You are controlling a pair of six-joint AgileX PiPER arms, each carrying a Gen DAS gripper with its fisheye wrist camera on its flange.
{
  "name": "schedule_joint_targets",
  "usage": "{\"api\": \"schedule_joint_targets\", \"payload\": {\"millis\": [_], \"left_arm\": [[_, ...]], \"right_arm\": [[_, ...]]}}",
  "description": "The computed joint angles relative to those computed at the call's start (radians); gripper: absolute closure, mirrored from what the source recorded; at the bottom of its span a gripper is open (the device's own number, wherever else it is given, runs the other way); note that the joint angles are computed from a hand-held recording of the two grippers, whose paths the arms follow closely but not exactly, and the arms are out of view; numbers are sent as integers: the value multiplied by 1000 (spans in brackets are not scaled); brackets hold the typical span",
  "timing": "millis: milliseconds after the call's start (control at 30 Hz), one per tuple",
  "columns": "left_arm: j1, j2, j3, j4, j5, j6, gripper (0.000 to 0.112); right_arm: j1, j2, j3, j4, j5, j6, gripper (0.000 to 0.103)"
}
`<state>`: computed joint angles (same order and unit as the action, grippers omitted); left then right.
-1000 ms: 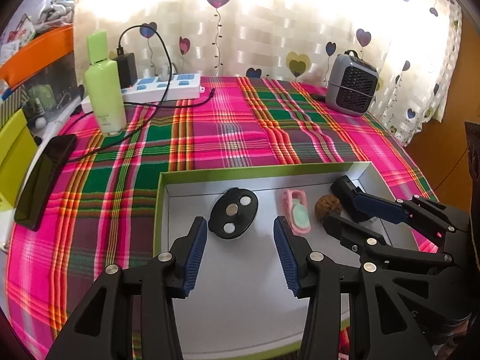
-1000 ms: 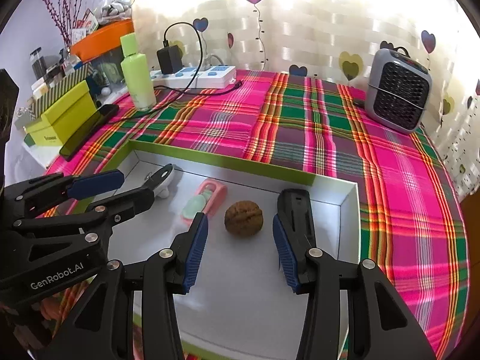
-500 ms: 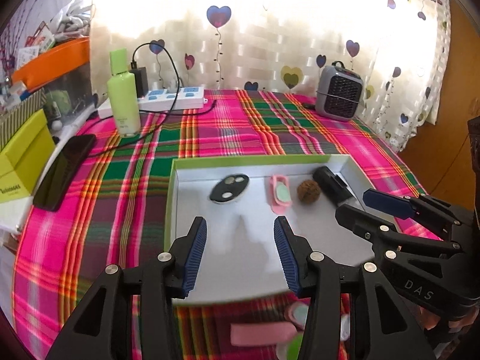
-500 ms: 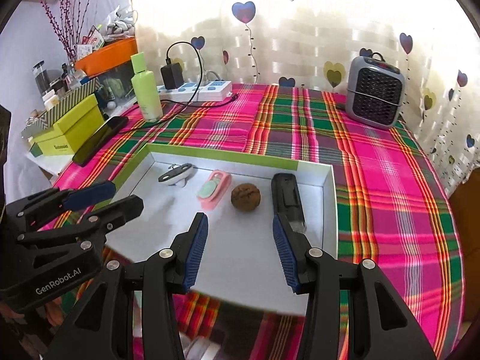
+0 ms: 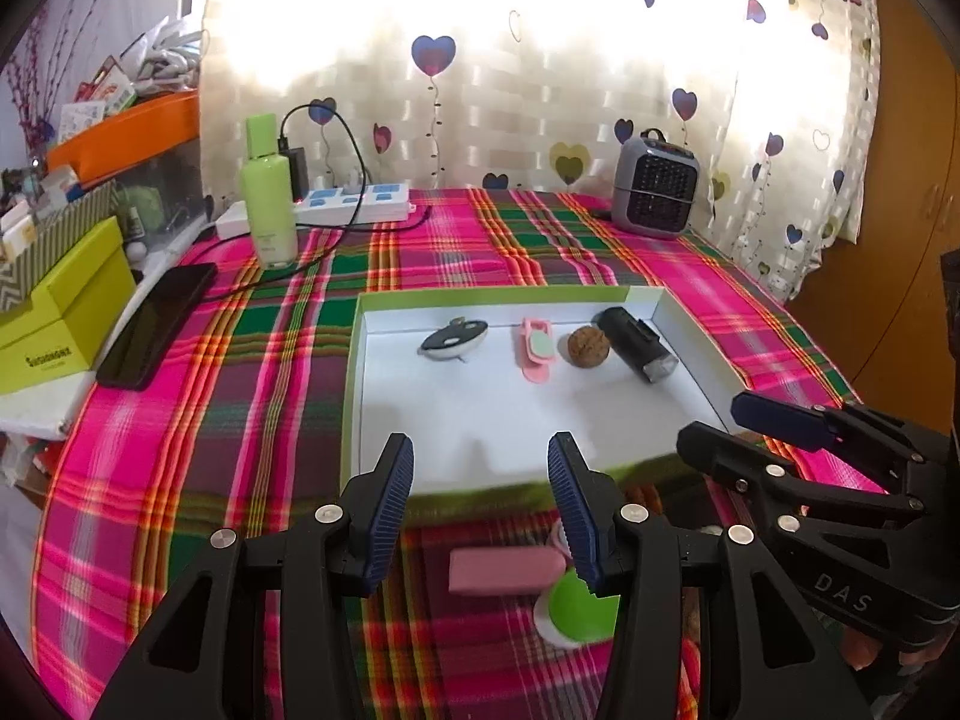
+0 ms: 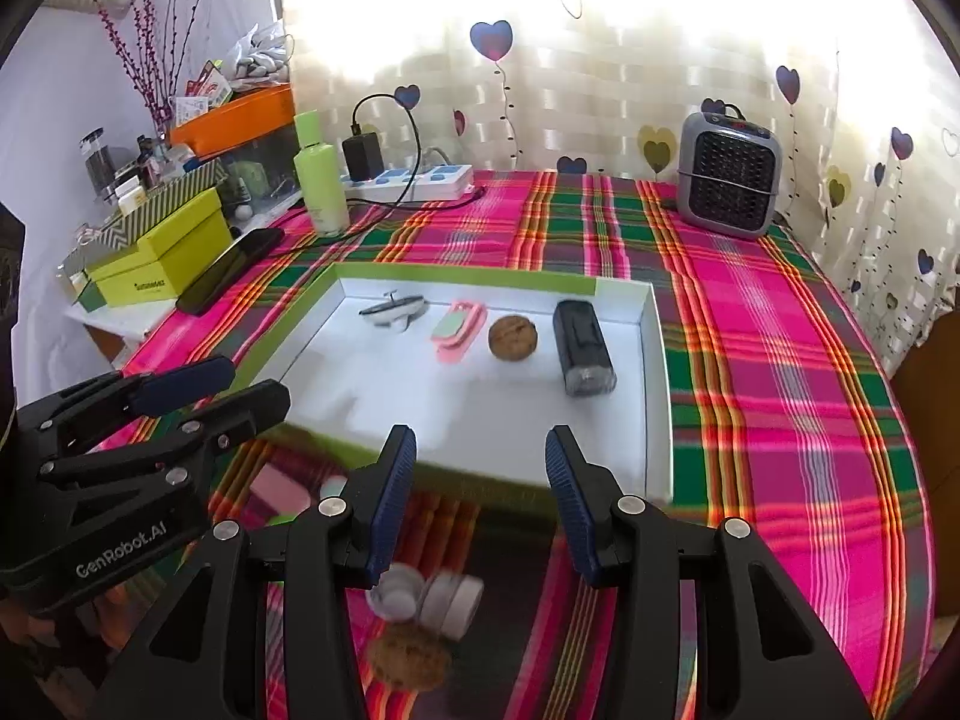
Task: Organize objects
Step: 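Withdraw both open grippers from the box toward the items on the tablecloth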
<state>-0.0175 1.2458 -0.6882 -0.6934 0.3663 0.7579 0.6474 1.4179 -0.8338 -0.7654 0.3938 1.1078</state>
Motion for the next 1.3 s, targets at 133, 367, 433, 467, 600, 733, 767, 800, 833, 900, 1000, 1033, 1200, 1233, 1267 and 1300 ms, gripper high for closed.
{"api": "schedule_joint_targets", "payload": {"millis": [133, 367, 433, 467, 600, 733, 767, 800, 833, 900, 1000, 1033, 1200, 1233, 1267, 1300], "left_arm": [[9, -31, 30, -22, 20, 30, 67], [30, -89, 89, -36, 39, 78, 67], [37, -100, 98, -36, 43, 81, 67], [43, -108, 104, -39, 48, 84, 67], [70, -141, 129, -66, 64, 123, 67], [119, -171, 151, -103, 101, 180, 67], [135, -177, 157, -115, 113, 198, 67], [152, -182, 163, -134, 127, 225, 67], [171, -188, 169, -154, 144, 255, 67], [204, -198, 182, -182, 172, 298, 67], [259, -199, 193, -239, 228, 380, 67], [275, -198, 196, -254, 248, 402, 67], [298, -178, 216, -289, 300, 468, 67], [292, -173, 218, -292, 298, 470, 67], [287, -169, 220, -296, 294, 471, 67], [281, -161, 220, -301, 292, 470, 67]], "right_arm": [[35, -44, 46, -49, 16, 84, 57], [94, -92, 94, -117, 71, 203, 57], [112, -95, 98, -126, 92, 225, 57], [123, -98, 104, -139, 103, 245, 57], [151, -112, 122, -159, 118, 291, 57], [185, -131, 145, -191, 135, 337, 57], [194, -137, 153, -201, 140, 352, 57], [204, -145, 161, -209, 144, 364, 57], [211, -150, 167, -214, 147, 372, 57], [231, -168, 188, -239, 155, 405, 57], [232, -188, 216, -245, 124, 411, 57], [230, -194, 228, -243, 107, 405, 57], [210, -185, 266, -218, 43, 386, 57], [195, -181, 271, -199, 17, 365, 57], [183, -175, 271, -177, -4, 339, 57], [179, -171, 272, -172, -14, 335, 57]]}}
